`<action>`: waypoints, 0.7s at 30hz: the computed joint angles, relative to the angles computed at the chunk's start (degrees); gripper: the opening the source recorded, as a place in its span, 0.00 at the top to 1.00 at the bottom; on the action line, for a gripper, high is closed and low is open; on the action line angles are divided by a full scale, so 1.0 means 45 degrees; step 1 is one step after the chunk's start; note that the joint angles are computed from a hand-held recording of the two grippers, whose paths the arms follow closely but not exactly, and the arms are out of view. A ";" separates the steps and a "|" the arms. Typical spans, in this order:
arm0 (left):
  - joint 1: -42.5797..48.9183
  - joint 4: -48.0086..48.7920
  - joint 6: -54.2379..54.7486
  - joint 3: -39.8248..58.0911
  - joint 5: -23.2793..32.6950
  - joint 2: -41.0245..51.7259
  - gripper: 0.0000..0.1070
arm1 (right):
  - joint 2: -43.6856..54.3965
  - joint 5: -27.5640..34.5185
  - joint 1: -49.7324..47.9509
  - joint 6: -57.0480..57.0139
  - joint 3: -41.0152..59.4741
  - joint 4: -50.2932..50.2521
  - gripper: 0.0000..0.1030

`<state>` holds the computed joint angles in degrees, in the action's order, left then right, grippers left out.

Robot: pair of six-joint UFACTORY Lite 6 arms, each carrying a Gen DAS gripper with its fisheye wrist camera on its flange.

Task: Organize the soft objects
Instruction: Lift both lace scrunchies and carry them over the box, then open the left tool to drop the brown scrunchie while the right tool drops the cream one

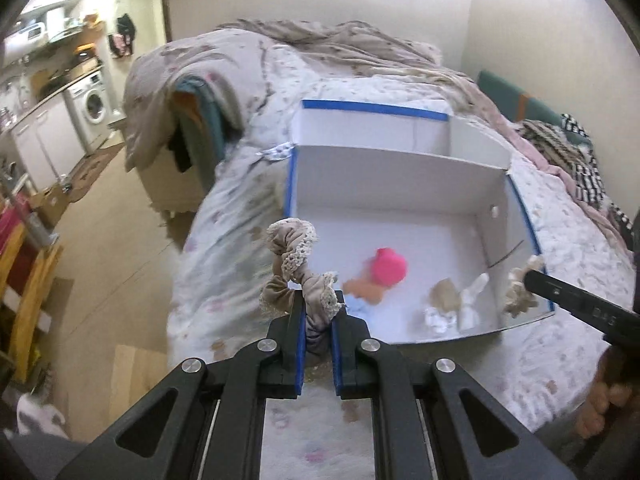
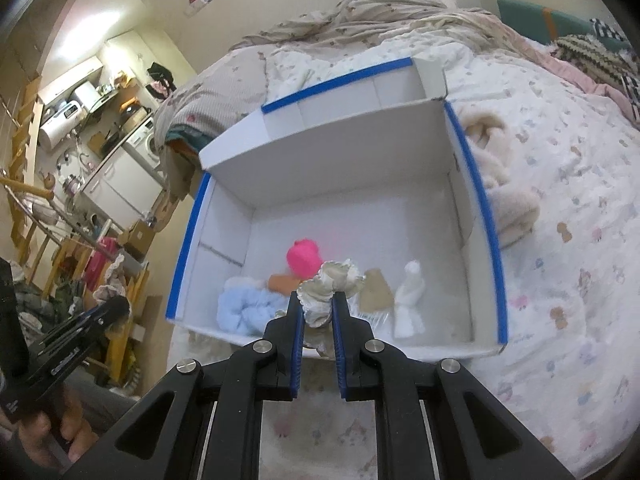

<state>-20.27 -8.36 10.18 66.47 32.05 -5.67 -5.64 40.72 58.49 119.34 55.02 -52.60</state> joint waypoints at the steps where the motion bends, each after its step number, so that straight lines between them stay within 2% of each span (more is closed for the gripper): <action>1: -0.0123 0.0036 -0.0050 0.0197 -0.0007 0.0165 0.91 | -0.0081 -0.0059 -0.0194 -0.0151 -0.0040 0.0027 0.85; 11: -0.0596 0.0187 -0.0012 0.2566 0.0139 0.2662 0.91 | 0.0044 -0.0983 -0.2018 -0.1789 0.0073 0.0226 0.85; 16: -0.0641 -0.0944 0.0897 0.4075 0.0658 0.4300 0.91 | 0.0584 -0.1558 -0.2794 -0.2677 0.0585 0.0180 0.85; 21: -0.1139 -0.0724 0.0888 0.5245 0.0175 0.5790 0.91 | 0.1507 -0.2402 -0.3586 -0.3757 0.1247 0.0435 0.85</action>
<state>-25.39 -11.62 14.17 90.08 32.84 20.39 1.14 29.91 42.35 102.43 60.63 -50.64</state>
